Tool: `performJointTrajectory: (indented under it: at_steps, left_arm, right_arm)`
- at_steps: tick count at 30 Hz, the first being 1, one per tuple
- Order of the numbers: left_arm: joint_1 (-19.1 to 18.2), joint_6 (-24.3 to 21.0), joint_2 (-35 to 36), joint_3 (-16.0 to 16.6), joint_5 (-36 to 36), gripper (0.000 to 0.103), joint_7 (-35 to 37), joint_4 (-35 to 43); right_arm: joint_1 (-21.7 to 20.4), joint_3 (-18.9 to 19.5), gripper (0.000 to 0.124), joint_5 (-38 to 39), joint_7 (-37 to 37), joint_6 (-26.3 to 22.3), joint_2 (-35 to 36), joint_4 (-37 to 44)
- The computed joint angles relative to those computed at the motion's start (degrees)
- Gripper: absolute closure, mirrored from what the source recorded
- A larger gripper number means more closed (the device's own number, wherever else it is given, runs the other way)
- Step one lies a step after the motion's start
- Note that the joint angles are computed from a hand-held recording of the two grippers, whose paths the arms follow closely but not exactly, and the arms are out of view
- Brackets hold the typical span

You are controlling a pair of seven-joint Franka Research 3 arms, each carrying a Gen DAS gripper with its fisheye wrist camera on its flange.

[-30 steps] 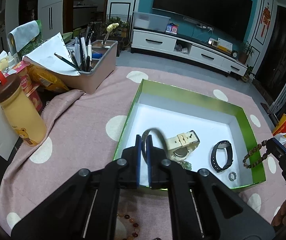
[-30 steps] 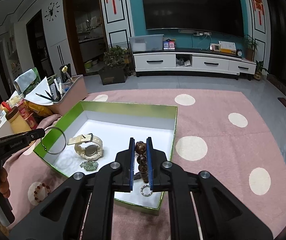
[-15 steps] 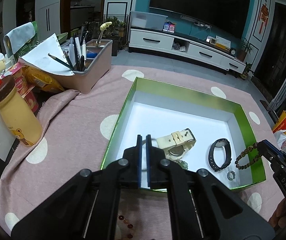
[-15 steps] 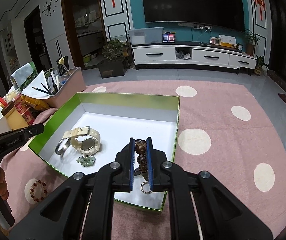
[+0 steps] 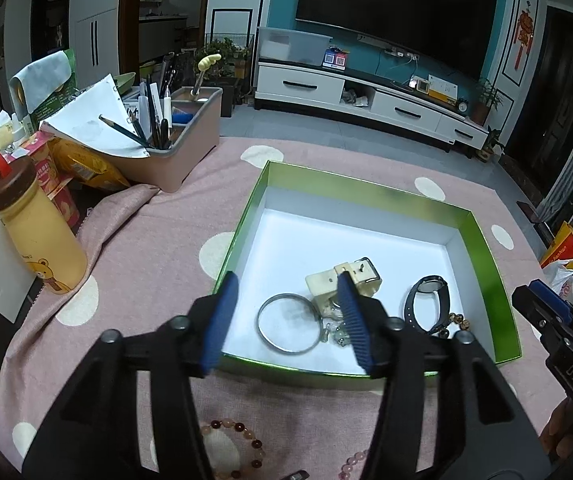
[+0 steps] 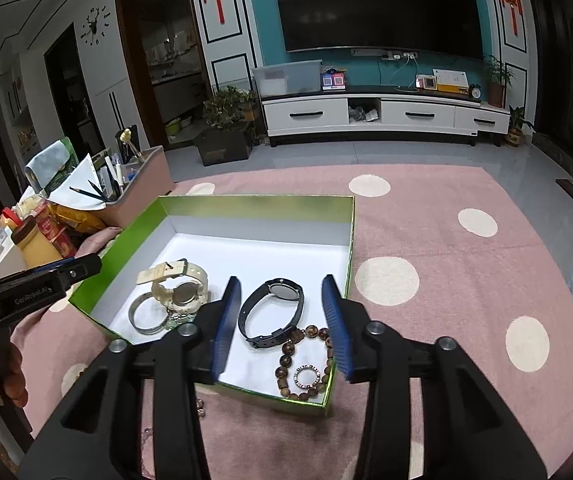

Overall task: Organize jewelry
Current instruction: 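Withdraw both open tools from the box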

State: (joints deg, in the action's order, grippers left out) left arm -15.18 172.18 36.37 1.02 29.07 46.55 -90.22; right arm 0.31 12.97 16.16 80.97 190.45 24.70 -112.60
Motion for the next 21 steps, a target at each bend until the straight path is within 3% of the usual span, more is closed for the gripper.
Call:
performJointTrajectory:
  at_steps: [2, 4, 10, 21]
  left_arm:
    - [-0.29, 0.01, -0.26, 0.29, 0.13, 0.034, -0.24, -0.22]
    - [-0.85, 0.16, -0.66, 0.92, 0.70, 0.032, -0.68, -0.68]
    - [-2.06, 1.14, -2.22, 2.41, 2.43, 0.014, -2.43, -2.58]
    - [-3.00, 1.07, -5.13, 3.78, 6.19, 0.002, -5.25, -6.18]
  right_arm:
    - [-0.66, 0.75, 0.074, -0.28, -0.04, 0.87, -0.49, -0.81]
    - [-0.66, 0.82, 0.069, -0.65, 0.19, 1.72, -1.09, -1.76]
    - [-0.57, 0.54, 0.058, -1.93, 2.22, 3.15, -2.76, -4.04]
    - [0.50, -0.65, 0.045, -4.24, 5.48, 4.27, -5.47, -8.77]
